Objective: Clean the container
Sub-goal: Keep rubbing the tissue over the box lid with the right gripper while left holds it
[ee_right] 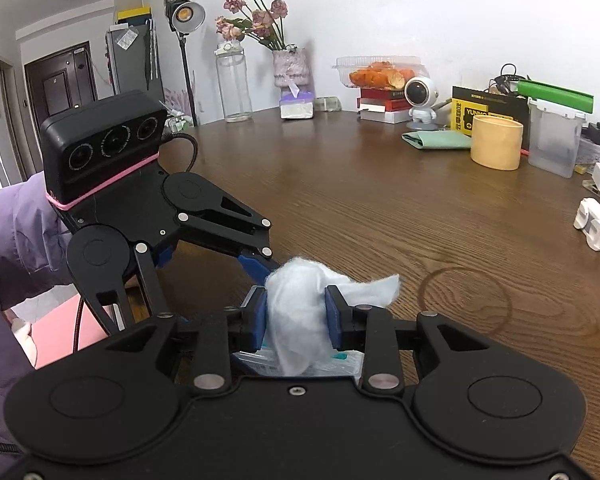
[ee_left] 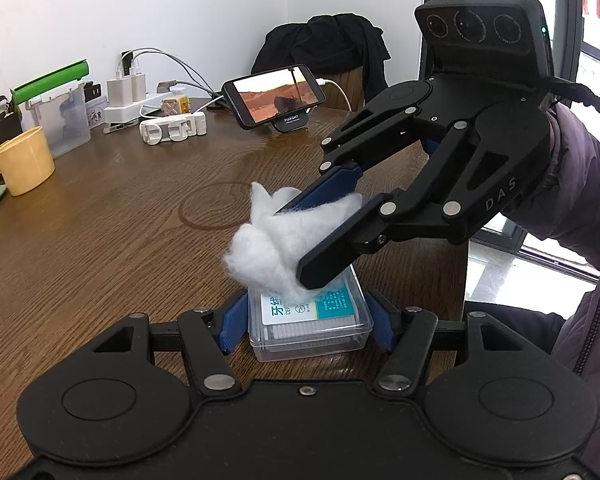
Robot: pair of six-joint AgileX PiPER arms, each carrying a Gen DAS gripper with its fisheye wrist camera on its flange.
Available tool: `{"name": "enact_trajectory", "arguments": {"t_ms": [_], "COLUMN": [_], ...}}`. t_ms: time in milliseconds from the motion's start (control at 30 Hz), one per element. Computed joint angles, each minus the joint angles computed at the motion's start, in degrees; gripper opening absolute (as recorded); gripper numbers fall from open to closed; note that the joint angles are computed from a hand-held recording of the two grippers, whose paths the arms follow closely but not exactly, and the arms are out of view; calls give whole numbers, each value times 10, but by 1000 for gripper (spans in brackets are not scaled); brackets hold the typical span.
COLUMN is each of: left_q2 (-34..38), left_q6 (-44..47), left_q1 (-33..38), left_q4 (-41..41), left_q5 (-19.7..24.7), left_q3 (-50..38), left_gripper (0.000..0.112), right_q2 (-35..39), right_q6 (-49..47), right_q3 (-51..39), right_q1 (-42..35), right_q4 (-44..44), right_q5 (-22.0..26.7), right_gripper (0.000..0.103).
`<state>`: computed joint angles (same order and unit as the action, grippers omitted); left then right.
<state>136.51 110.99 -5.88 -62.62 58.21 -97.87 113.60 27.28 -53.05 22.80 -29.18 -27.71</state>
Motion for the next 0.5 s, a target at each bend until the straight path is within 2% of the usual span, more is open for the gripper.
{"name": "enact_trajectory", "arguments": {"t_ms": [500], "left_q2": [-1], "left_q6": [2], "left_q1": [0], "left_q4": [-1], "left_q5": [0], "left_q3": [3], "left_gripper": [62], "right_q2": [2], "right_q6": [-28], "right_q3": [14], "right_q1": [5], "right_q4": [37], "right_q5": [-22], "right_gripper": [33]}}
